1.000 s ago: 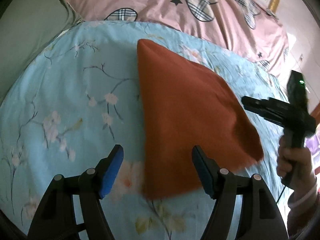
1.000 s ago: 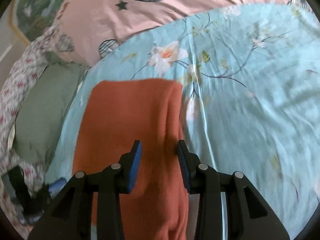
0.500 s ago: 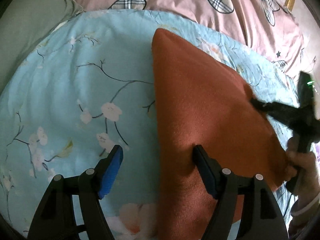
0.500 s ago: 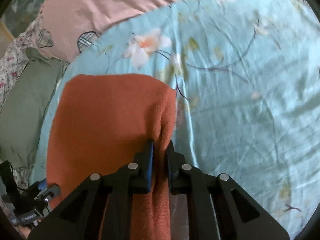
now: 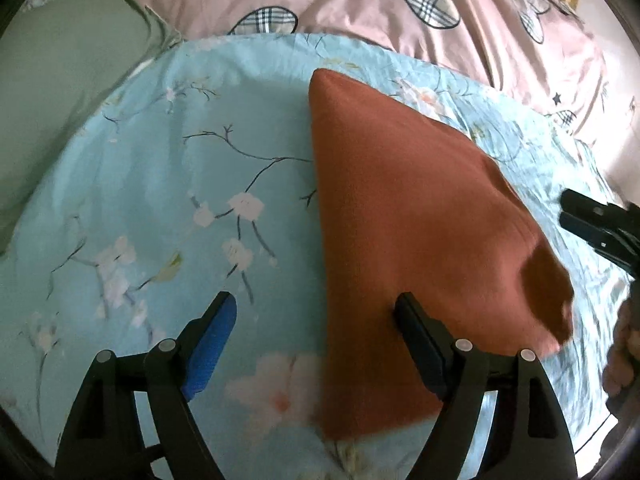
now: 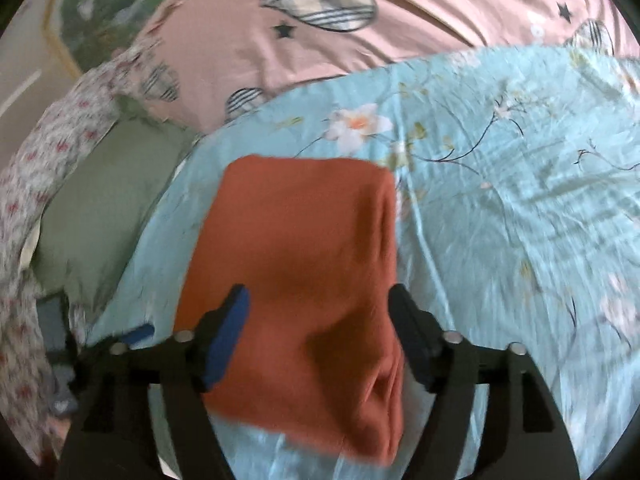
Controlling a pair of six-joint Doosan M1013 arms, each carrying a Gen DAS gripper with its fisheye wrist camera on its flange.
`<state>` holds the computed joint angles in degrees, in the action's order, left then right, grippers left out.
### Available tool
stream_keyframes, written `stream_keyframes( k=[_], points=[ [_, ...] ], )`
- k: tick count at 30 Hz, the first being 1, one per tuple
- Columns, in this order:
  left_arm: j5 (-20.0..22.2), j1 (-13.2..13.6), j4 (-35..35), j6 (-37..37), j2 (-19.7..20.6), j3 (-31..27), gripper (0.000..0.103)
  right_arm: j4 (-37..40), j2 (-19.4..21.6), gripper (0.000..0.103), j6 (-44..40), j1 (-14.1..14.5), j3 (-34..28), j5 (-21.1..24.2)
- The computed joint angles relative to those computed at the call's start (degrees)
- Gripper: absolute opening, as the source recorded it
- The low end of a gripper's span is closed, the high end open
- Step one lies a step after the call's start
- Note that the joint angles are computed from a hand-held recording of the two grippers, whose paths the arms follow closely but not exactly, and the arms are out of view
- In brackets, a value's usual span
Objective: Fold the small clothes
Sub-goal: 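Open both tools and lift them away from the folded sweater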
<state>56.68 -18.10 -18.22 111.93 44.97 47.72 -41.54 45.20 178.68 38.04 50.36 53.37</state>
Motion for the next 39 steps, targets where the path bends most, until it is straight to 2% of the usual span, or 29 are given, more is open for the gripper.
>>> stream_keyframes(
  k=[2, 3, 8, 11, 16, 23, 27, 30, 34, 39],
  points=[
    [-1.2, 0.11, 1.25, 0.01, -1.75, 2.85, 0.084, 0.21, 0.29, 0.085, -1.66, 1.15, -0.49, 1.66],
    [1.37, 0.24, 2.52, 0.54, -1.93, 2.66, 0.084, 0.26, 0.42, 0.087, -2.37, 1.82, -0.55, 2.42],
    [-3.11, 0.68, 6.76, 2.31, -6.57, 10.81, 0.085, 1.32, 0.44, 0.095, -3.58, 4.48, 0.53, 4.51],
    [-5.58, 0.85, 8.63, 3.13, -8.79, 14.72, 0.085, 3.01, 0.64, 0.096, -4.16, 5.41, 0.6, 5.43],
    [-6.66, 1.12, 8.73, 5.11, -11.05, 18.06, 0.085, 5.38, 1.47, 0.096, -7.04, 6.17, -0.85, 7.06],
    [-6.77, 1.53, 7.46, 6.2, -12.57, 19.52, 0.085, 4.39, 1.84, 0.096, -8.73, 6.75, -2.8, 9.58],
    [-6.44, 1.81, 6.68, 6.46, -12.84, 18.56, 0.085, 4.2, 1.53, 0.098, -10.63, 6.72, -4.05, 10.36],
    [-7.0, 1.98, 4.82, 7.61, -13.46, 17.75, 0.085, 3.45, 1.71, 0.103, -11.31, 6.77, -5.39, 11.12],
    [-7.86, 1.85, 3.0, 9.02, -13.82, 16.85, 0.088, 3.81, 2.38, 0.103, -12.75, 6.42, -6.66, 12.14],
    [-7.37, 1.1, 5.27, 7.59, -13.0, 16.07, 0.09, 6.38, 2.71, 0.103, -12.47, 5.75, -6.34, 11.38]
  ],
)
